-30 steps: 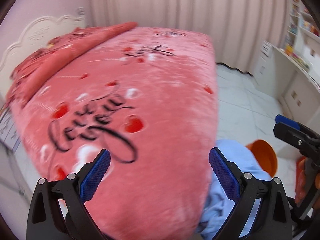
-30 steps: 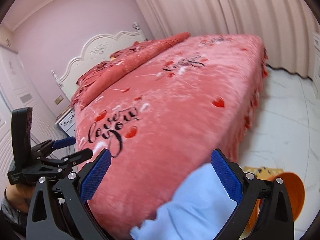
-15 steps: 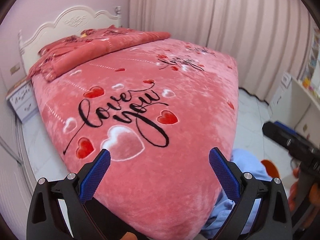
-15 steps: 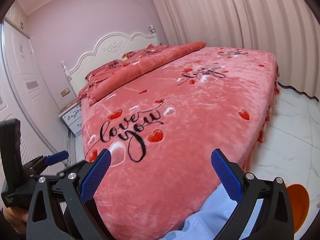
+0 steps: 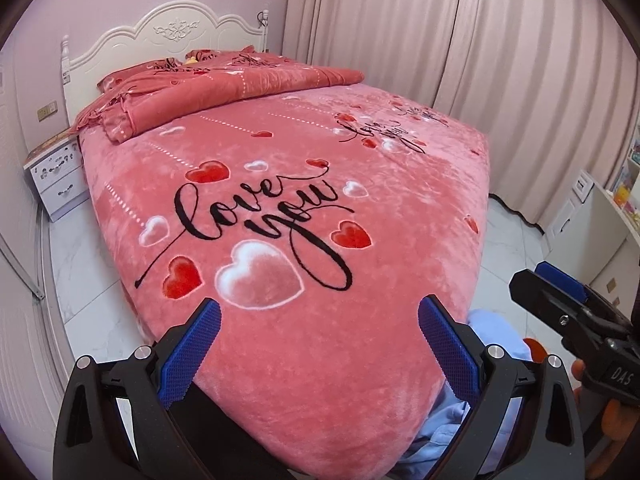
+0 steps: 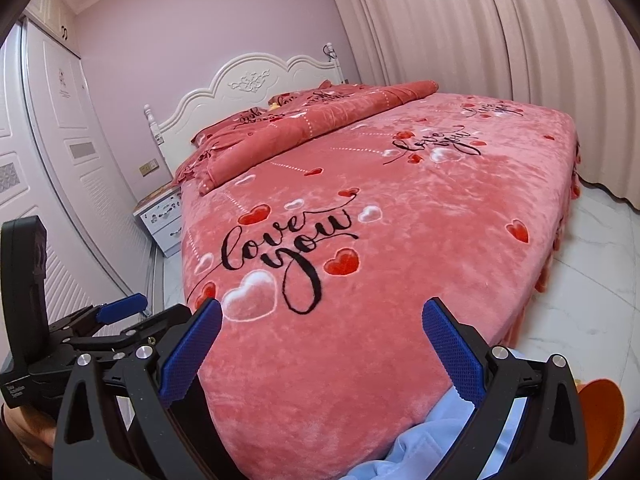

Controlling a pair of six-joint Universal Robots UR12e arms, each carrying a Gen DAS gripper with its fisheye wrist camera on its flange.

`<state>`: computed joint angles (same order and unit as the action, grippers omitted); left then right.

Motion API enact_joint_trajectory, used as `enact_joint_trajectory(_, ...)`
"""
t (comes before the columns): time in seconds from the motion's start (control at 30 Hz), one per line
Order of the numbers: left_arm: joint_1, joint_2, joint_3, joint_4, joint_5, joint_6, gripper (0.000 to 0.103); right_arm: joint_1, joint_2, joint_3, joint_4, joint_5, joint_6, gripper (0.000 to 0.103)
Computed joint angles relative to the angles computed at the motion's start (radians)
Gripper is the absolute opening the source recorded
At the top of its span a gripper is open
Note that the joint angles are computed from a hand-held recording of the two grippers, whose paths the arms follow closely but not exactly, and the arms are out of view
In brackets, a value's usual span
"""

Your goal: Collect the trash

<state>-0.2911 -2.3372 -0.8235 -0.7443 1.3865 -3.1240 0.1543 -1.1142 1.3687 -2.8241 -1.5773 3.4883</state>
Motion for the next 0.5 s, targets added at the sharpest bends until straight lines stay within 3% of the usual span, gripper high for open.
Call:
enact_joint_trajectory(0.17, 0.002, 0.002, -0.004, -0.006, -0.016, -0.006, 0.097, -0.003, -0.003, 0.008, -0.007, 0.008, 0.009, 0.098)
enact_joint_trajectory(0.5, -0.008, 0.006, -0.012, -0.007, 0.044, 0.027, 0.097, -0.005, -0.006, 0.014, -0.009, 0.014, 0.015, 0.098)
